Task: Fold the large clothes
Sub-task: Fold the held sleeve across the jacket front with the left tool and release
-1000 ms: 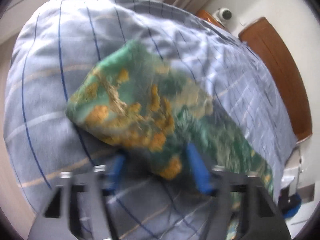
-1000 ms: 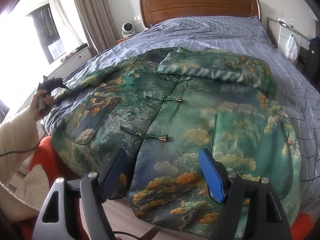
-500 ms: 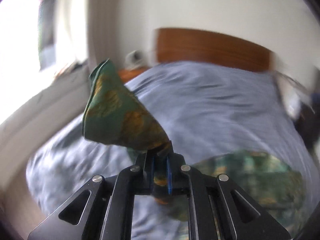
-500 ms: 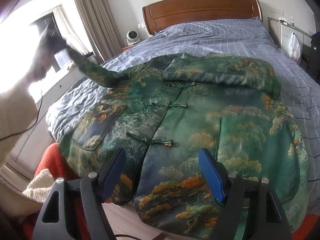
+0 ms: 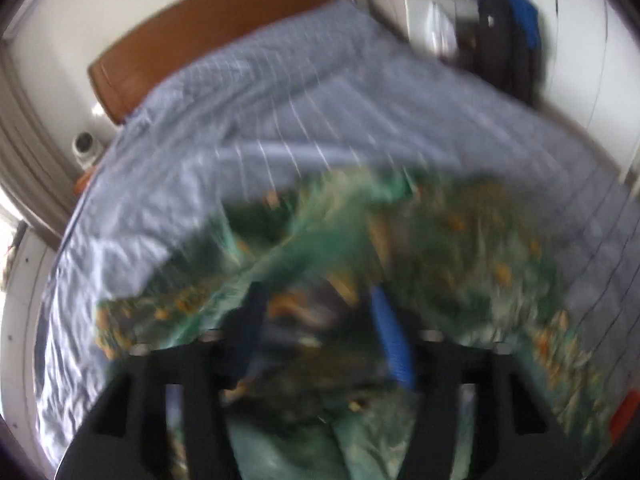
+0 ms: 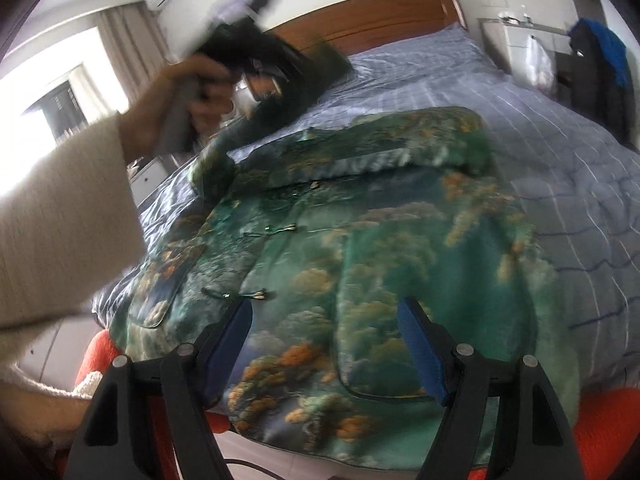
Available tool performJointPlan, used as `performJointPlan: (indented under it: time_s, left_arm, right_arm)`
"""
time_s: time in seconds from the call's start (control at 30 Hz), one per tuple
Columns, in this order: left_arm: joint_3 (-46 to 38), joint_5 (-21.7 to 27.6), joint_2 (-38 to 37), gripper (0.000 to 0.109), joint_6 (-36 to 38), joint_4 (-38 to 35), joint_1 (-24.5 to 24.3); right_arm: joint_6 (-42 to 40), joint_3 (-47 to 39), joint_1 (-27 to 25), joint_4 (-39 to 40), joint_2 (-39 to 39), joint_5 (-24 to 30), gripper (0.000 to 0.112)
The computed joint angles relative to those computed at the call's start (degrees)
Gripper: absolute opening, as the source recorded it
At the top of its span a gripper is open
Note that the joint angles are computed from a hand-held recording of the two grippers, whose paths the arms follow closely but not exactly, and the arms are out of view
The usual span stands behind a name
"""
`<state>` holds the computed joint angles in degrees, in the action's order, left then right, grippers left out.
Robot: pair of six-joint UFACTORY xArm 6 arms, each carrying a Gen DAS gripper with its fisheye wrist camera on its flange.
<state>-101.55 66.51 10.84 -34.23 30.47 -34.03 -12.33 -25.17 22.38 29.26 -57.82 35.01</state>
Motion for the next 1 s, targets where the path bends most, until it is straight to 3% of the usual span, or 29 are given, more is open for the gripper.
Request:
performJointPlan:
  time_s: [0.07,0.13,0.23,0.37,0.47,0.6,0.73,0.83,0.9,1.0]
  left_arm:
    - [8.34,-4.86,-5.49,0.067,0.52,-2.66,0.40]
    - [15.41,-8.33,-11.50,0.080,0.91,-4.24,1.08]
    - [23.95,-9.18,-20.65,0.093,-1.65,-0.48,2.83]
    - [29.73,-5.01,-26.13,0.093,-7.00,7.34,7.29]
    - [35.32,-6.42,-28.97,0.093,-12.73,9.54,14.26]
    - [36.43,-3.19,-23.95,0.089,-11.24,8.52,18.99]
    - [40.18,-4.47,-24.21,0.088,-15.79,9.89,21.02]
    - [40.92,-3.96,-26.13,0.089,-15.22,9.98,20.36]
    - [41.43,-4.15,-26.69,0.092,-13.81,10.64,20.27]
    - [41.80,-3.67,-27.58,0.092,-12.73,11.93,19.64]
  right_arm:
    - [-1.13,0.04,-2.34,1.50,-0.42,1.03,0.075]
    - [-2.33,-0.29,-4.99,2.45,-0.10,1.92,0.075]
    - [-5.65,-3.66,-9.57,5.63,4.12,3.97,0.075]
    - [-10.43,-12.50,-11.45,9.99,13.72,4.95,0.075]
    - [-14.32,-23.81,-11.09,17.80,24.14,7.76,0.075]
    - [-14.52,-42.04,-7.50,23.75,41.45,10.50,0.075]
    - [-10.14,-59.58,-3.11,22.48,59.15,11.22,0.075]
    - [-7.35,-69.87,-1.32,22.22,71.11,13.16,0.075]
    - [-0.53,-76.18,-0.68,17.64,78.88,16.54,0.074]
    - [4.17,-77.05,0.02,13.96,82.17,15.30,0.070]
